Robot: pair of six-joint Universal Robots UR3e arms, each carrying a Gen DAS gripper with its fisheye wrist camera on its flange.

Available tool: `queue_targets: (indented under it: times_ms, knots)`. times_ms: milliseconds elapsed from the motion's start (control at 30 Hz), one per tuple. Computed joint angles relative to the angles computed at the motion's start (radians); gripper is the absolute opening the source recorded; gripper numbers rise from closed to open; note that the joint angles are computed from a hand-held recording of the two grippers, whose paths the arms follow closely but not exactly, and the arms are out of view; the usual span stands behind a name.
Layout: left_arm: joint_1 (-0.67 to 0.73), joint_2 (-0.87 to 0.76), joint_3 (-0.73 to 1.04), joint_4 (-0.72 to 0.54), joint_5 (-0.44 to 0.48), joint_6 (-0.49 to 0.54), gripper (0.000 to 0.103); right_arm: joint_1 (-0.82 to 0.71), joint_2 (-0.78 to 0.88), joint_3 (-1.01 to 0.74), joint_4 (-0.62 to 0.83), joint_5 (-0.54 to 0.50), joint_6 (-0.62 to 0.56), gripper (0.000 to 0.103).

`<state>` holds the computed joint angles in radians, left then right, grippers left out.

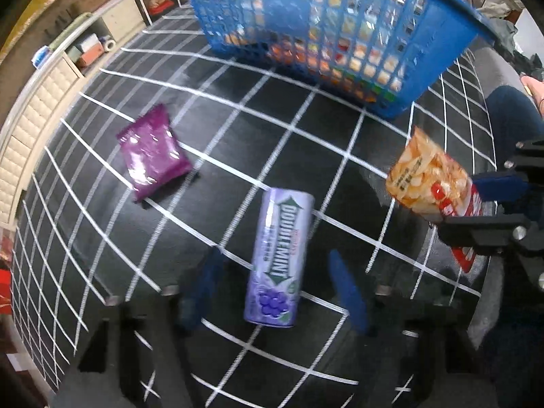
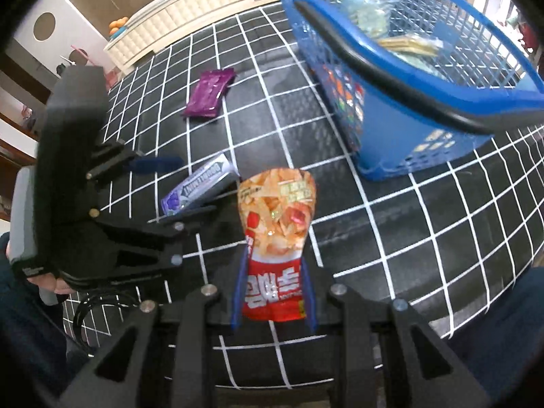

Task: Organize snacks
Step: 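Grasp the red-and-white chip bag with the right gripper while the left grasps the Doublemint gum pack, then carry the chip bag and gum pack over the blue basket with both grippers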

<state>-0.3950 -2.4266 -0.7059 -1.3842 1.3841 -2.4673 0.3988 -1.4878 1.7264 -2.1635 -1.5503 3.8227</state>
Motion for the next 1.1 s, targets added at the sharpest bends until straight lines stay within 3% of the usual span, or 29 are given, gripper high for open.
queue_targets:
  times_ms: [33, 100, 167, 300, 567, 867, 1100]
  knots:
    - [-0.003, 0.006, -0.016, 0.013, 0.002, -0.004, 0.047, -0.003, -0.002, 0.004, -0.004, 0.002, -0.004, 0.033]
    - [-0.006, 0.011, -0.021, 0.009, 0.000, -0.020, 0.029, -0.007, -0.008, 0.012, -0.008, 0.005, -0.007, 0.033]
    - [-0.007, 0.025, -0.042, 0.006, -0.006, -0.035, 0.029, -0.005, -0.032, 0.026, 0.000, 0.006, -0.004, 0.033]
    - [-0.024, 0.180, -0.347, 0.198, 0.004, -0.056, 0.029, 0.030, -0.041, 0.022, 0.006, -0.026, 0.009, 0.033]
    - [-0.056, 0.358, -0.534, 0.277, 0.016, -0.178, 0.028, 0.052, -0.152, 0.060, 0.036, -0.028, 0.027, 0.033]
    - [-0.096, 0.436, -0.446, 0.242, 0.044, -0.210, 0.028, 0.013, -0.283, 0.025, 0.116, -0.026, -0.039, 0.033]
    - [-0.141, 0.379, -0.200, 0.164, 0.066, -0.280, 0.028, -0.095, -0.373, -0.044, 0.218, -0.012, -0.189, 0.033]
